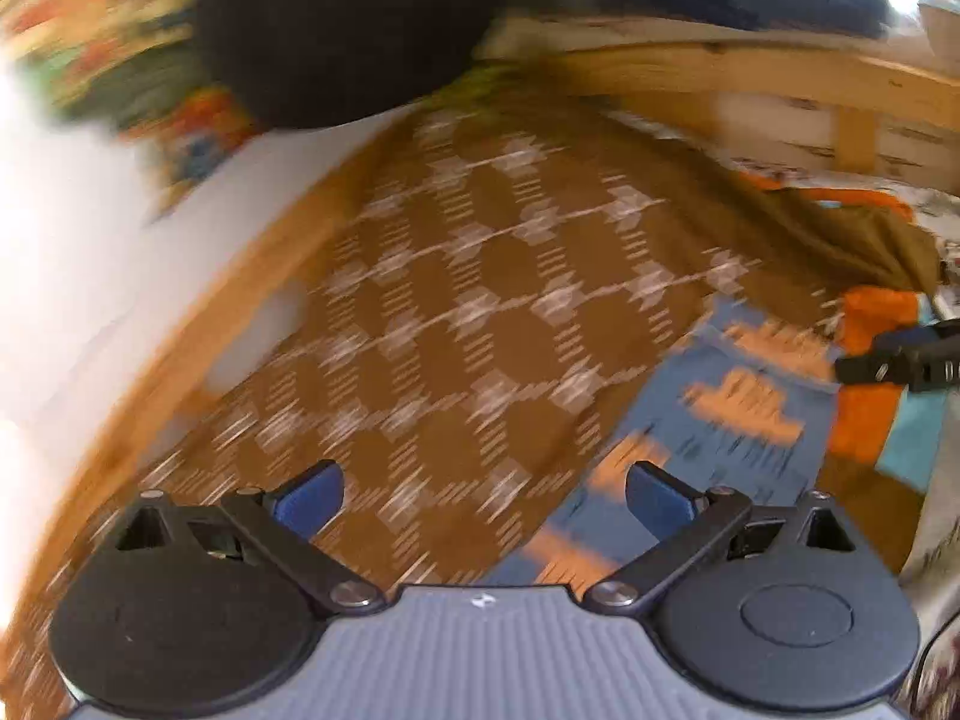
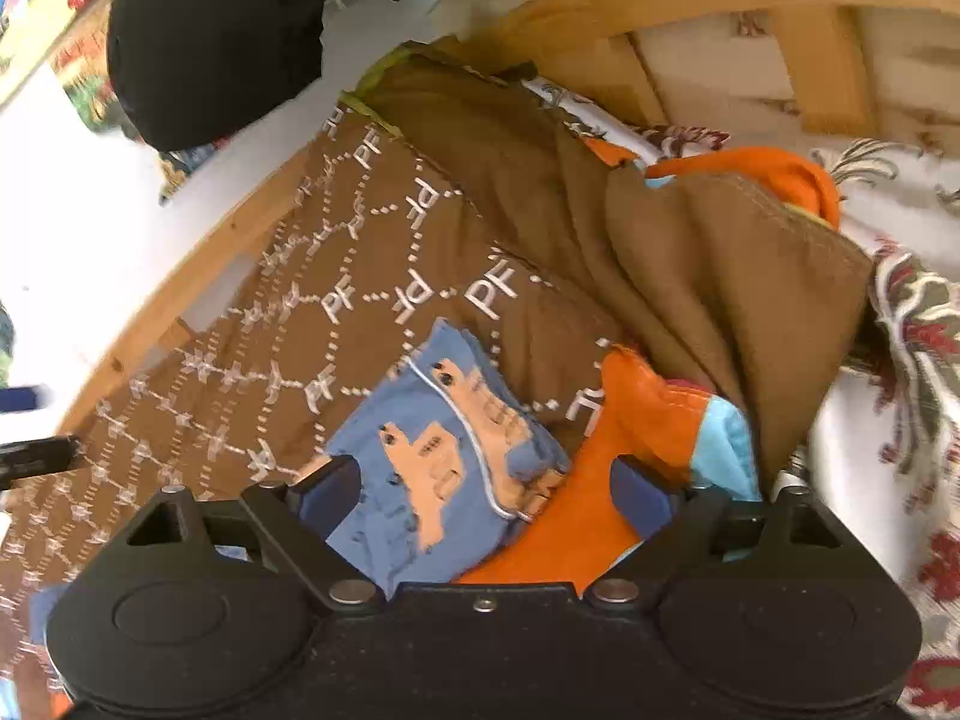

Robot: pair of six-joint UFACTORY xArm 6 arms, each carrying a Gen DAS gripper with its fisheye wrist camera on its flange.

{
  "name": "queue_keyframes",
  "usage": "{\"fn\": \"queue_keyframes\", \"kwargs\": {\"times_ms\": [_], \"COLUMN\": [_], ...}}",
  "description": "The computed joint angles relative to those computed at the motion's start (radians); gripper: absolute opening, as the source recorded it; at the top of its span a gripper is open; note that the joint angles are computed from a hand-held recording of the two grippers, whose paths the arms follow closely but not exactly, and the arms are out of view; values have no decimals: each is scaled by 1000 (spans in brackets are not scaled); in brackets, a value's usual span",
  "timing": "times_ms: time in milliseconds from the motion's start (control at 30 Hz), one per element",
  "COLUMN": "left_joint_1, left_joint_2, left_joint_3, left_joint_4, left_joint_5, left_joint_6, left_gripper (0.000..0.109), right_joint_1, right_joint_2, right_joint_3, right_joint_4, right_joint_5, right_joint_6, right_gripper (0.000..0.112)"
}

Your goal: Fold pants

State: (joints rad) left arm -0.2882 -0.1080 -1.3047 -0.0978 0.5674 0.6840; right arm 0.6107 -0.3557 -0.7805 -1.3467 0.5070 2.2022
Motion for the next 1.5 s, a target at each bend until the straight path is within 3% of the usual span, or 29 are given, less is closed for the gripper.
{"fn": "queue_keyframes", "kwargs": {"times_ms": [167, 267, 400, 567, 733, 833, 900, 1000, 1033, 1067, 1100, 1133, 1200, 1267, 1400, 1500], "left_joint_1": [-98, -130, -143, -132, -111, -100, -83, -60, -54, -52, -50, -52, -59, -56, -31, -34], "left_joint_2": [222, 341, 456, 462, 440, 417, 398, 397, 399, 400, 417, 440, 481, 523, 631, 676], "left_joint_3": [-111, -174, -237, -214, -193, -194, -217, -302, -323, -339, -371, -421, -502, -588, -791, -879], "left_joint_4": [-154, -177, -119, -326, -382, -429, -527, -548, -550, -546, -528, -495, -403, -373, -417, -421], "left_joint_5": [-92, -114, -139, -171, -151, -126, -58, 117, 160, 187, 216, 255, 338, 451, 670, 751], "left_joint_6": [180, 188, 116, 262, 274, 297, 367, 319, 293, 262, 221, 159, 13, -104, -273, -332], "left_gripper": [98, 97, 98, 103, 100, 95, 95, 101, 101, 101, 101, 100, 92, 84, 83, 83], "right_joint_1": [-4, -24, -34, -28, -22, -40, -64, -96, -94, -89, -80, -71, -44, 18, 129, 184], "right_joint_2": [10, 11, 14, -12, -14, 5, 15, 25, 28, 29, 29, 29, 34, 64, 143, 194], "right_joint_3": [14, 25, 24, 40, 38, 32, 32, 32, 30, 29, 28, 28, 13, -34, -133, -185], "right_joint_4": [1, -33, -55, -54, -28, -57, -110, -205, -204, -184, -146, -120, -51, 9, 17, -5], "right_joint_5": [20, -9, -27, -17, -30, -58, -88, -129, -124, -115, -98, -83, -40, 64, 241, 324], "right_joint_6": [3, 51, 72, 72, 55, 115, 214, 369, 371, 343, 296, 258, 131, -60, -345, -489], "right_gripper": [73, 70, 69, 58, 56, 56, 56, 54, 50, 38, 22, 17, 16, 15, 15, 15]}}
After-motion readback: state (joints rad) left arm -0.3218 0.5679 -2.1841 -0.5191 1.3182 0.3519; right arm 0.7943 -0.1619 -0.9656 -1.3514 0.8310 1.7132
